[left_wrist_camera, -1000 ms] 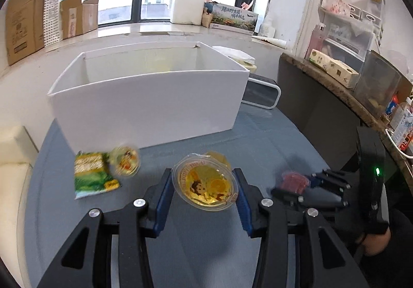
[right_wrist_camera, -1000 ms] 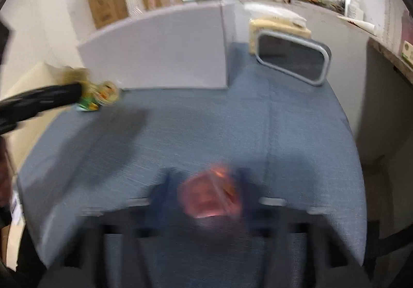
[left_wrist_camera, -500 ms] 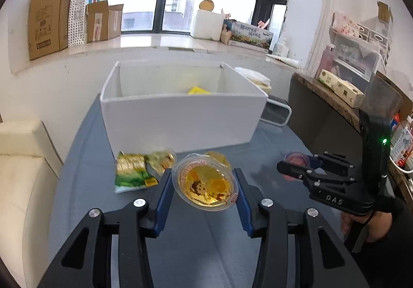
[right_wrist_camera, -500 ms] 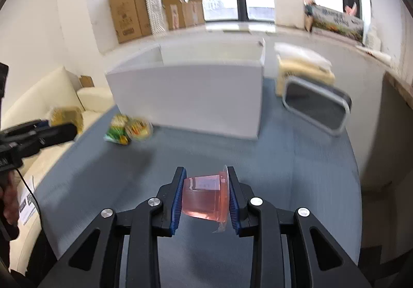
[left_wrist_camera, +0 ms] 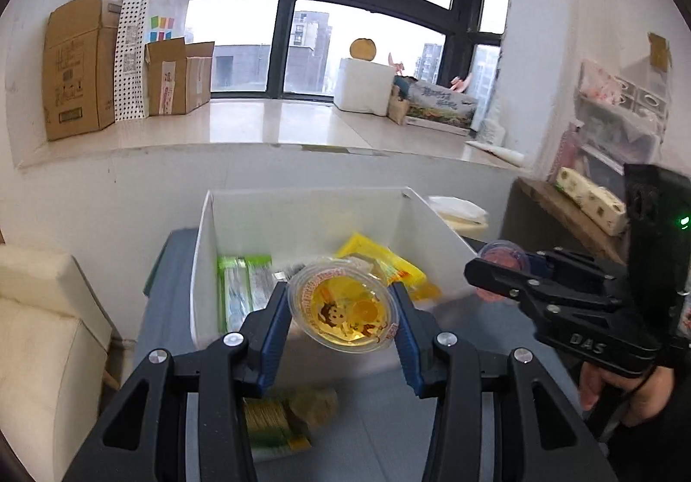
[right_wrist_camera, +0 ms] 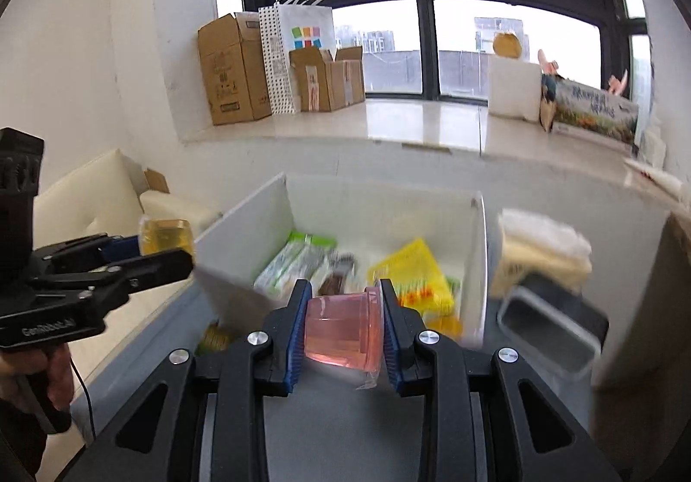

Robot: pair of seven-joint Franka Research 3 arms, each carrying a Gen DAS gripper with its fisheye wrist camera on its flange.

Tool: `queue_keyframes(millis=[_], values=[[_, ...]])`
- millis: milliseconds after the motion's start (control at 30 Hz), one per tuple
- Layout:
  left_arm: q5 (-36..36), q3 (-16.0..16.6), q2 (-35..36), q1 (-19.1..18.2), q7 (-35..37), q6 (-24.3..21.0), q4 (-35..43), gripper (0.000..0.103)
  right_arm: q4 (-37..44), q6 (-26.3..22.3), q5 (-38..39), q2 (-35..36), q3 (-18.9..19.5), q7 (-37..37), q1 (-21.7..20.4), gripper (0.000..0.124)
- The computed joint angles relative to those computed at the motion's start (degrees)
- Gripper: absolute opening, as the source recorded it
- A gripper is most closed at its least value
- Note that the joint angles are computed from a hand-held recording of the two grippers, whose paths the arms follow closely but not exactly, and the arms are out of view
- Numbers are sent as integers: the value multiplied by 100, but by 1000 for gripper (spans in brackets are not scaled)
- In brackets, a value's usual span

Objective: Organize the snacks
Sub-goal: 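Grasp the round cartoon cup with the left gripper while the right carries the pink cup to the box, then release both cups into the white box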

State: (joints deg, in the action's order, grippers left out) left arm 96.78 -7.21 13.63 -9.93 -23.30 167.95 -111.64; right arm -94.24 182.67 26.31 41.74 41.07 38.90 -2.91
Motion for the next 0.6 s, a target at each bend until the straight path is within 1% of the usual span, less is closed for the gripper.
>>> queue_keyframes(millis=[33,67,133,167,200,233,267,300,333,367,400,433,500,533,567,600], values=[[-182,33,157,40,213,-28,180,49,299,-180,-38,44,-334,152,310,33],[-371,71,299,85,384,60,323,49,639,-356,-58,110,-753,344,684,33],[-741,171,551,137,618,231,555,50,1257,-688,-88,294,-1457,684,1283,33],[-942,224,666,117,806,206,653,50,1551,-839,-92,415,-1737,855,1516,33],[-1143,275,784,102,1022,228,742,50,1702,-932,-67,477,-1861,923,1612,33],[-1565,268,917,131,1475,231,815,56,1927,-1047,-53,591,-2040,1070,1756,36],[-1946,237,1000,148,1853,190,839,65,2023,-1079,-61,630,-2225,1193,1885,42],[-2260,220,1057,165,2118,141,848,88,2143,-1159,-145,671,-2563,1431,2108,71],[-2252,324,1058,78,2018,109,829,103,2223,-1172,-252,726,-2728,1609,2210,96],[-1944,548,1013,-108,1594,77,795,103,2210,-1115,-206,733,-2692,1555,2182,102],[-1741,704,959,-239,1355,56,739,103,2146,-1022,-197,717,-2613,1497,2121,103],[-1664,754,910,-263,1313,110,669,103,2017,-919,-190,660,-2537,1418,2052,103],[-1529,806,785,-299,1187,86,524,103,1852,-930,-196,557,-2496,1356,1980,103],[-1373,827,686,-321,1014,59,425,103,1654,-819,-292,471,-2344,1380,1846,103],[-1150,835,559,-314,768,81,297,103,1336,-585,-27,340,-1992,1003,1585,103],[-1039,790,458,-276,651,58,193,103,1093,-440,73,264,-1632,776,1308,103]])
